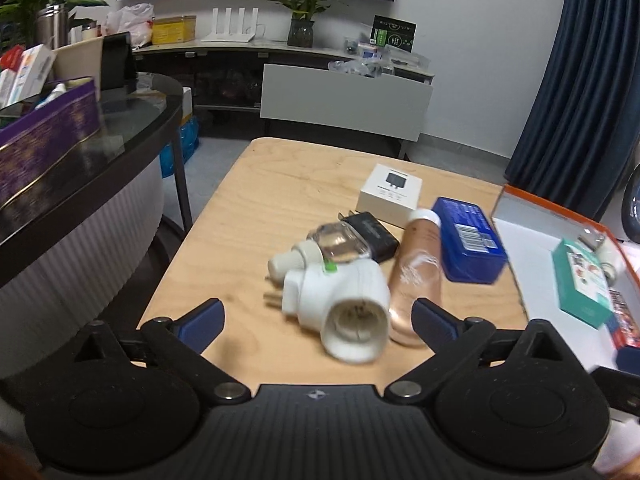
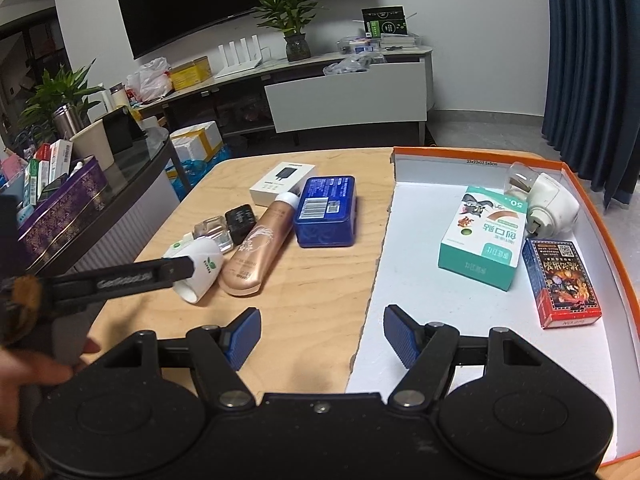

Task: Organize rigid objects
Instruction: 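Grasp the white socket adapter with the left tool while the right tool grasps the blue tin box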

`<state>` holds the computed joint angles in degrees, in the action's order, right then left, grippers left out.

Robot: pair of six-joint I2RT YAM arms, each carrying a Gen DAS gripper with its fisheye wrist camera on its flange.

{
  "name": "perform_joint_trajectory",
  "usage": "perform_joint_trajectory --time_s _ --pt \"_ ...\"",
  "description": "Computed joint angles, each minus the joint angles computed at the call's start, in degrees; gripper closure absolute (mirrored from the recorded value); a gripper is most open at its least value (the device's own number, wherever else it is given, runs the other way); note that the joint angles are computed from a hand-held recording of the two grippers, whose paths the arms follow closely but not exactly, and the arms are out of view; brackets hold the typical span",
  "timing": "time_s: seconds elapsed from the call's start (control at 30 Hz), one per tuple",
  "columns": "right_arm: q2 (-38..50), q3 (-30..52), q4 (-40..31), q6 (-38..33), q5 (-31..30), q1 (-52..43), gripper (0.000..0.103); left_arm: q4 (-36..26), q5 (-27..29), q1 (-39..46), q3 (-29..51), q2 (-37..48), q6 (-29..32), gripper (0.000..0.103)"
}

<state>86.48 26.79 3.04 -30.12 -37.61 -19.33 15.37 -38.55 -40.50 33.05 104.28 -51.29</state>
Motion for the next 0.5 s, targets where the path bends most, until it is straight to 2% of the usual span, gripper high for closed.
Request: perform_joint_trajectory --time_s 0.27,0.33,0.4,0.5 --pt "4.03 1.81 3.19 2.11 2.42 1.76 0.022 12.13 5.06 6.28 -0.47 6.93 6.80 0.000" --pt "4.95 2.07 3.88 2.63 2.87 2.51 0.022 16.40 5.76 6.82 -1.24 8.70 7.98 0.005" --pt "5.76 2.47 4.31 2.94 3.39 3.52 0.022 18.95 4.82 6.24 -1.64 9.52 10.12 0.017" --pt "6.69 2.71 5.82 3.99 4.54 5.31 0.022 20.29 5.90 6.21 -2.10 9.33 10.98 0.018"
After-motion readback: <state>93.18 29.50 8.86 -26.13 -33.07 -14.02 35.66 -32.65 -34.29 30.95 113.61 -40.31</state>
